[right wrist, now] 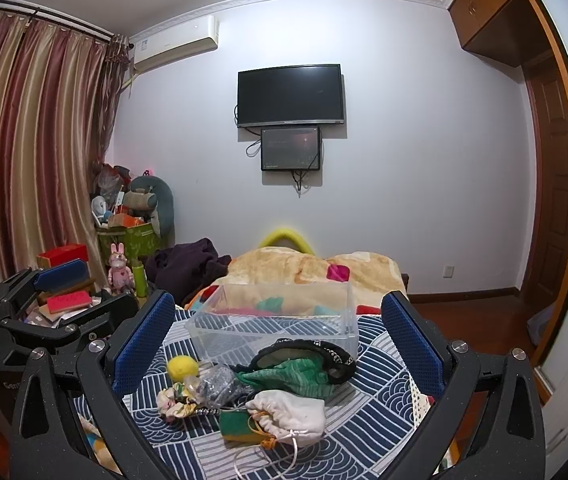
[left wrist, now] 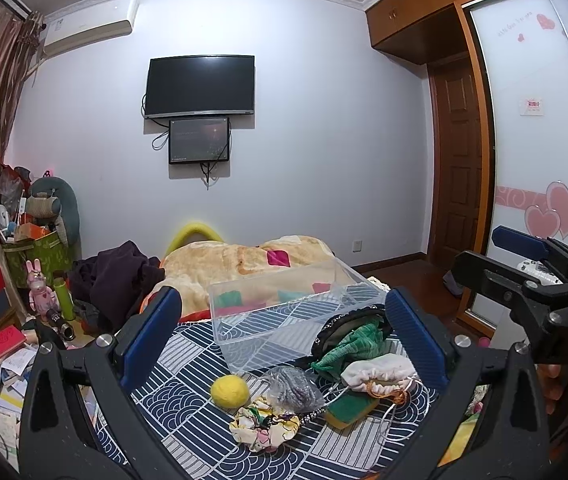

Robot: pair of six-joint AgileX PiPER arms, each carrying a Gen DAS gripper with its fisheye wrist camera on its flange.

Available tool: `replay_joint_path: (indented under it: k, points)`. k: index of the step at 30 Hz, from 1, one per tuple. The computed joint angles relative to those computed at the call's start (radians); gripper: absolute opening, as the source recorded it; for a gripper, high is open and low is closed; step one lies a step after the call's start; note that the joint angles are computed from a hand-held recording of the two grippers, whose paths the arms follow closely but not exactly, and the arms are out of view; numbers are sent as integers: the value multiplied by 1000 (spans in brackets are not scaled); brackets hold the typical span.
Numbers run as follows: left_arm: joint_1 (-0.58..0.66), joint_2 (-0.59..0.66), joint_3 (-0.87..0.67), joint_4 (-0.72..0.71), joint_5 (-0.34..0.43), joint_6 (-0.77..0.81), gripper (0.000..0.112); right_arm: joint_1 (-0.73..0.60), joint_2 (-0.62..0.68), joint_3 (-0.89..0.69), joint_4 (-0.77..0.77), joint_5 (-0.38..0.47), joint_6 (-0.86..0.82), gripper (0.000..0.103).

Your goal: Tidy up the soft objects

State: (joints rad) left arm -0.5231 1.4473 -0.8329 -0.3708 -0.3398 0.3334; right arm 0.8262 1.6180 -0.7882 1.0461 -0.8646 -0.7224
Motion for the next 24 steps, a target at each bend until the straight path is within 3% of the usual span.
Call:
replay_joint_path:
  k: [24]
  points:
    - [5,9,0,23,2,-29,103,-1,-6,2,-1,-1,-4,103]
